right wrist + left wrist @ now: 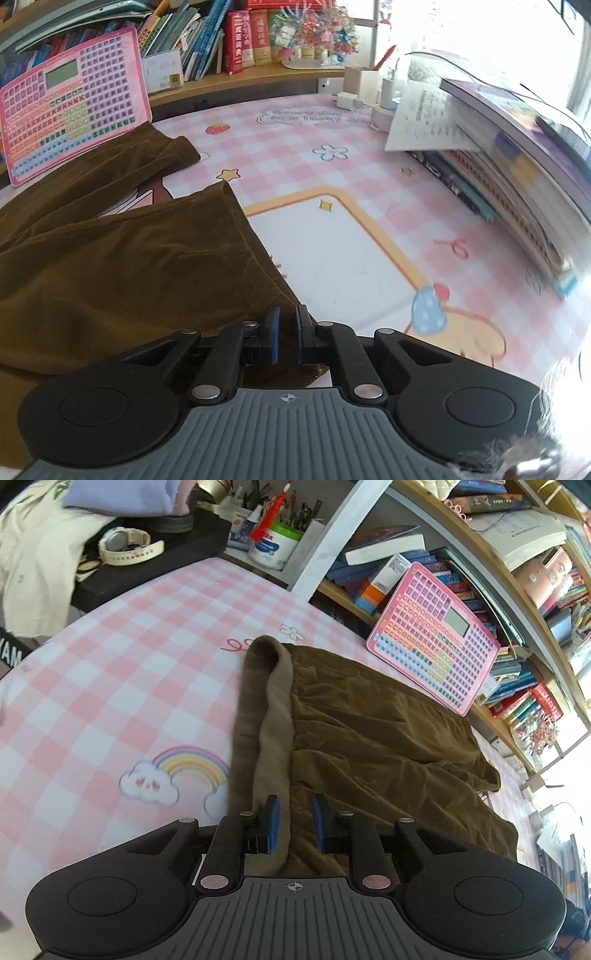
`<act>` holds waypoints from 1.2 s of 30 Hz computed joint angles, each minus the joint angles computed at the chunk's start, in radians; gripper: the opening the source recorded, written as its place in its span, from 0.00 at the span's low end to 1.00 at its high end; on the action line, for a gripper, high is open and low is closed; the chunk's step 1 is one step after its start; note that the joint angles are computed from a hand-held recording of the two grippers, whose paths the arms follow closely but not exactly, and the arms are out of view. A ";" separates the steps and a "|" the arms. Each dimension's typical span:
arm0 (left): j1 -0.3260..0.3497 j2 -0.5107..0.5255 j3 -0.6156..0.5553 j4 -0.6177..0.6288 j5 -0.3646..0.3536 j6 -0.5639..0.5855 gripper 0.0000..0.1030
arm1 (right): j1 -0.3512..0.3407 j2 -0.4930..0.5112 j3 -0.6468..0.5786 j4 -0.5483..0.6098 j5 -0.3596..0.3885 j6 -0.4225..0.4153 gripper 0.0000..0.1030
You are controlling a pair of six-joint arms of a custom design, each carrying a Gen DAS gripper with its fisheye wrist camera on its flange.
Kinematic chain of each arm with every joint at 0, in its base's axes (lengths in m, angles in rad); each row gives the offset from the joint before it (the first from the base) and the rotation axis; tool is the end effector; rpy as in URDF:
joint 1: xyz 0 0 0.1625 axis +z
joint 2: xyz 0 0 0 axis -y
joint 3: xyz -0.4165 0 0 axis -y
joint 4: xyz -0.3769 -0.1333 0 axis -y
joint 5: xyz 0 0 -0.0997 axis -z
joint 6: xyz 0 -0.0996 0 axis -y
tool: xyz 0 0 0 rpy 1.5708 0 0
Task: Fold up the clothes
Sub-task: 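Lower the pants onto the mat and open both grippers, withdrawing them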
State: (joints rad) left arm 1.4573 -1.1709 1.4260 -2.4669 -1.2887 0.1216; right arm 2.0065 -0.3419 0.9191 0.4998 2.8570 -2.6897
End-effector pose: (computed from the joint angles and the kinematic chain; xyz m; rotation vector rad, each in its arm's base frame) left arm 0.0848 -0.6779 0.4340 0.1919 2.7192 -0.9023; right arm 0.3016 -0.5586 0.0246 -0.3794 -1.9233 1.0583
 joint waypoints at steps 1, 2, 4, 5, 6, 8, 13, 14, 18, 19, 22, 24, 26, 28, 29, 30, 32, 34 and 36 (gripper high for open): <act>-0.004 -0.011 0.019 -0.010 0.009 -0.006 0.20 | 0.002 -0.015 0.020 -0.024 -0.007 -0.016 0.07; -0.008 -0.017 0.031 -0.016 0.015 -0.011 0.20 | 0.007 -0.037 0.056 -0.069 -0.015 -0.040 0.10; -0.015 -0.026 0.051 -0.022 0.026 -0.020 0.20 | 0.018 -0.059 0.104 -0.099 -0.029 -0.034 0.12; -0.018 -0.029 0.060 -0.025 0.032 -0.023 0.20 | 0.023 -0.067 0.124 -0.102 -0.036 -0.020 0.12; -0.021 -0.030 0.067 -0.026 0.035 -0.022 0.20 | 0.028 -0.071 0.140 -0.099 -0.044 -0.003 0.12; -0.023 -0.031 0.079 -0.036 0.040 -0.021 0.20 | 0.036 -0.072 0.161 -0.077 -0.063 0.037 0.12; -0.010 -0.015 0.075 -0.044 0.062 -0.057 0.19 | 0.044 -0.065 0.171 -0.079 -0.084 0.014 0.15; -0.007 -0.012 0.071 -0.042 0.060 -0.061 0.18 | 0.044 -0.068 0.176 -0.083 -0.090 0.010 0.15; -0.024 -0.004 0.068 -0.039 0.103 -0.029 0.18 | 0.045 -0.080 0.201 -0.123 -0.094 -0.041 0.16; -0.025 -0.003 0.073 -0.051 0.108 -0.026 0.18 | 0.045 -0.082 0.206 -0.132 -0.094 -0.053 0.16; -0.024 -0.002 0.082 -0.077 0.111 -0.033 0.18 | 0.045 -0.089 0.219 -0.150 -0.096 -0.076 0.16; -0.028 -0.009 0.095 -0.090 0.119 -0.034 0.18 | 0.043 -0.097 0.232 -0.173 -0.099 -0.103 0.16; -0.038 -0.020 0.116 -0.112 0.134 -0.026 0.19 | 0.042 -0.101 0.237 -0.181 -0.103 -0.117 0.16; -0.052 -0.033 0.140 -0.139 0.155 -0.019 0.20 | 0.045 -0.109 0.247 -0.195 -0.106 -0.123 0.23; -0.059 -0.041 0.153 -0.152 0.163 -0.012 0.20 | 0.048 -0.115 0.255 -0.209 -0.106 -0.128 0.25; -0.067 -0.049 0.167 -0.163 0.169 -0.002 0.20 | 0.051 -0.122 0.263 -0.224 -0.107 -0.137 0.26; -0.081 -0.065 0.193 -0.179 0.176 0.010 0.20 | 0.059 -0.134 0.279 -0.257 -0.108 -0.164 0.27; -0.093 -0.080 0.218 -0.196 0.182 0.019 0.20 | 0.066 -0.144 0.290 -0.278 -0.111 -0.185 0.29; -0.109 -0.097 0.248 -0.212 0.189 0.025 0.21 | 0.074 -0.151 0.298 -0.295 -0.113 -0.200 0.34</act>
State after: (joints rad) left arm 1.3488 -1.2677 1.6740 -2.6784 -1.0998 0.1465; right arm 2.0805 -0.4930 1.2173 0.2044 2.7435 -2.8897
